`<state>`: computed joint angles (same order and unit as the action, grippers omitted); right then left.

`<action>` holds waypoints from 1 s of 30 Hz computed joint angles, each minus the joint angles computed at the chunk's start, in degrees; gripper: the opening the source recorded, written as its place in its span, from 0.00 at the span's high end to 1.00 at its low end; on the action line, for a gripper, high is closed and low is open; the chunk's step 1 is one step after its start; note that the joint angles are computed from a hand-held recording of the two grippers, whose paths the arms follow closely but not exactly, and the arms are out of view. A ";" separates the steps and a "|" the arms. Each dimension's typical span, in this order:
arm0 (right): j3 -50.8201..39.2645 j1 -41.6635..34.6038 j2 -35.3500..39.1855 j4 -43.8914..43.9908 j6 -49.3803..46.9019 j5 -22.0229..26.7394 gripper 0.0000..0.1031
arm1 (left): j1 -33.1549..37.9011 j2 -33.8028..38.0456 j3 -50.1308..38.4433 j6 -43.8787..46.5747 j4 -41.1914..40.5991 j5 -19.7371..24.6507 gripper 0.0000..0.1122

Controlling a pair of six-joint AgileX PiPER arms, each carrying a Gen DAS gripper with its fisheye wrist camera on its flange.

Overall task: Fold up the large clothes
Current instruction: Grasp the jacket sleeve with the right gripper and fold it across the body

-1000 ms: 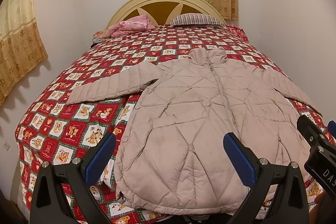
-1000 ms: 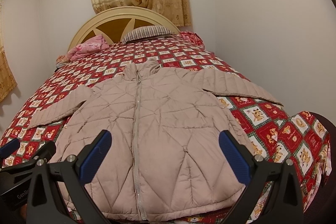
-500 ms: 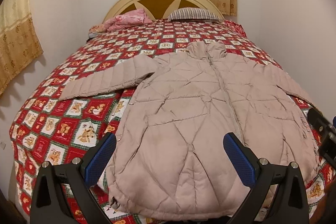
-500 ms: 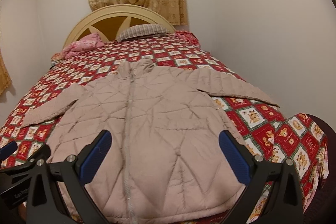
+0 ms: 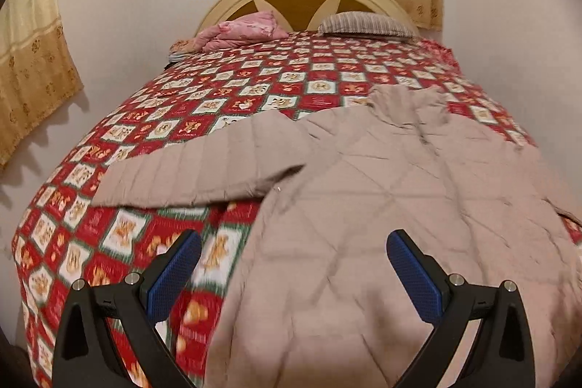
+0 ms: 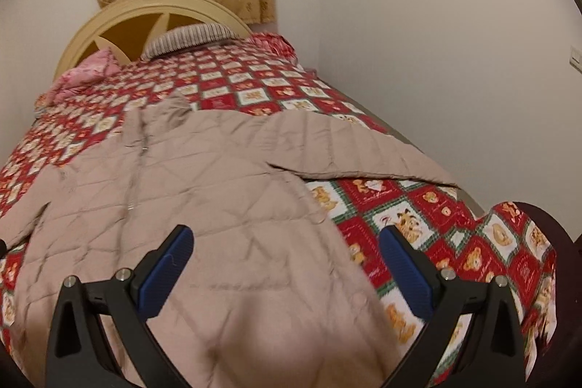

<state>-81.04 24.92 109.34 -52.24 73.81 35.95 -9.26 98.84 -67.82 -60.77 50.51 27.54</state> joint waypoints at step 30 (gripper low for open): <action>-44.61 -37.89 35.01 45.75 -17.68 5.52 0.64 | 5.41 23.80 -16.45 11.81 -15.41 -4.73 0.09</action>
<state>-125.65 -12.97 144.35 -6.50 56.12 41.47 -3.85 122.64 -84.27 -48.97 35.10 22.81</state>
